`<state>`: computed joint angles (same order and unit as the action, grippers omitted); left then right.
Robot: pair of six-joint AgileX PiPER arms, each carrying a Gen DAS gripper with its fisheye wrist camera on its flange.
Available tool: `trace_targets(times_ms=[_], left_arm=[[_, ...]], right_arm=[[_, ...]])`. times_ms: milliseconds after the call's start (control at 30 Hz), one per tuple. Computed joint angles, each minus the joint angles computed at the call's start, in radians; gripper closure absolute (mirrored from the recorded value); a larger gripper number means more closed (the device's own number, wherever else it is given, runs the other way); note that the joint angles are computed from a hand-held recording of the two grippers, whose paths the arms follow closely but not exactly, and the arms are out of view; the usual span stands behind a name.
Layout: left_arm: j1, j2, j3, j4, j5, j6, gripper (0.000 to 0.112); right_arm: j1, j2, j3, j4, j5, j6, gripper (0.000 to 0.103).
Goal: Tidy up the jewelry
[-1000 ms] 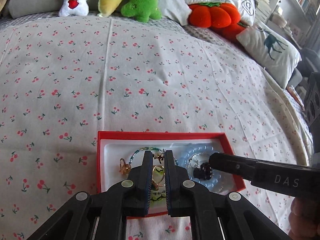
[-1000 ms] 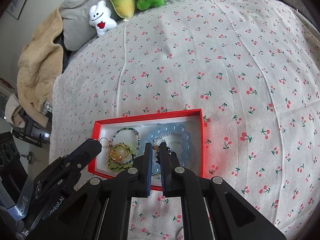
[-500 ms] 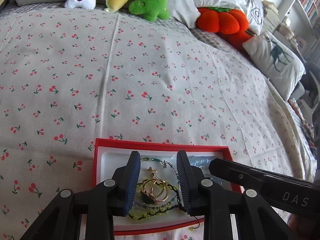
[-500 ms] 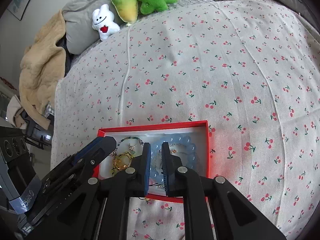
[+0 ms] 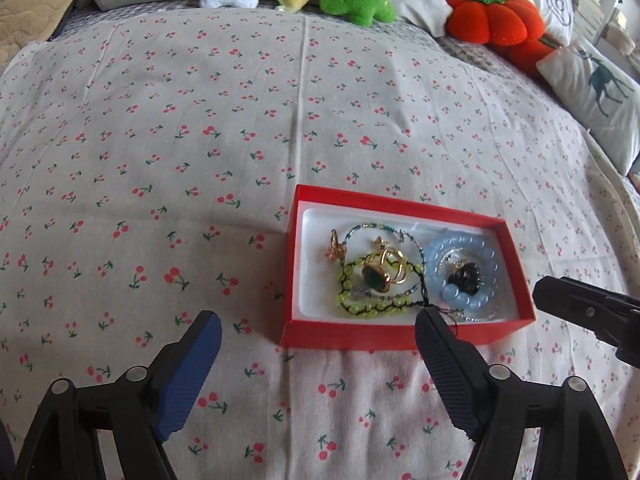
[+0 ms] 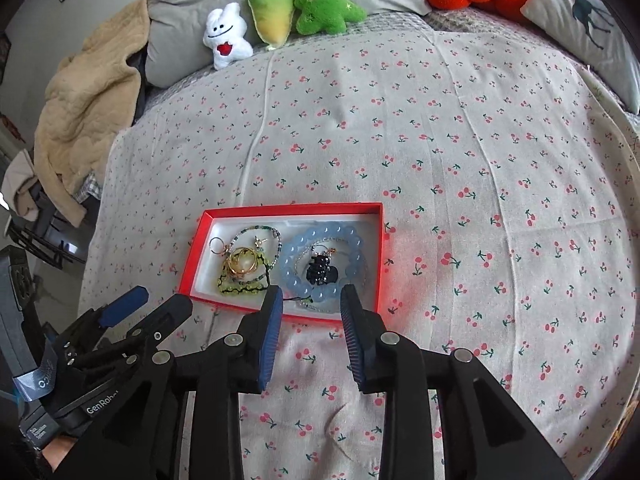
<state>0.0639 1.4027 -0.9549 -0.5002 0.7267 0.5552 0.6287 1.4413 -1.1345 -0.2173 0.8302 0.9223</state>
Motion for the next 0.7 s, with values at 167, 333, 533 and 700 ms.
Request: trace_targets(times_ms=[167,333,533,700], left_arm=[[-0.007,-0.074,0.053,0.102,0.012,-0.068,0.013],[-0.041,-0.173,0.130,0.241,-0.006,-0.143,0.010],[0.006,-0.232,0.189,0.314,0.007,-0.183,0.010],[0.025,-0.272,0.240,0.364,-0.036,-0.205,0.010]], right_arm=[[0.079,-0.064,0.045,-0.061,0.054,0.103,0.046],[0.200,-0.075,0.045,-0.145,0.161,0.204,0.027],[0.358,-0.059,0.050,-0.288,0.320,0.395,0.002],[0.388,-0.007,0.056,-0.266,0.373,0.434,0.002]])
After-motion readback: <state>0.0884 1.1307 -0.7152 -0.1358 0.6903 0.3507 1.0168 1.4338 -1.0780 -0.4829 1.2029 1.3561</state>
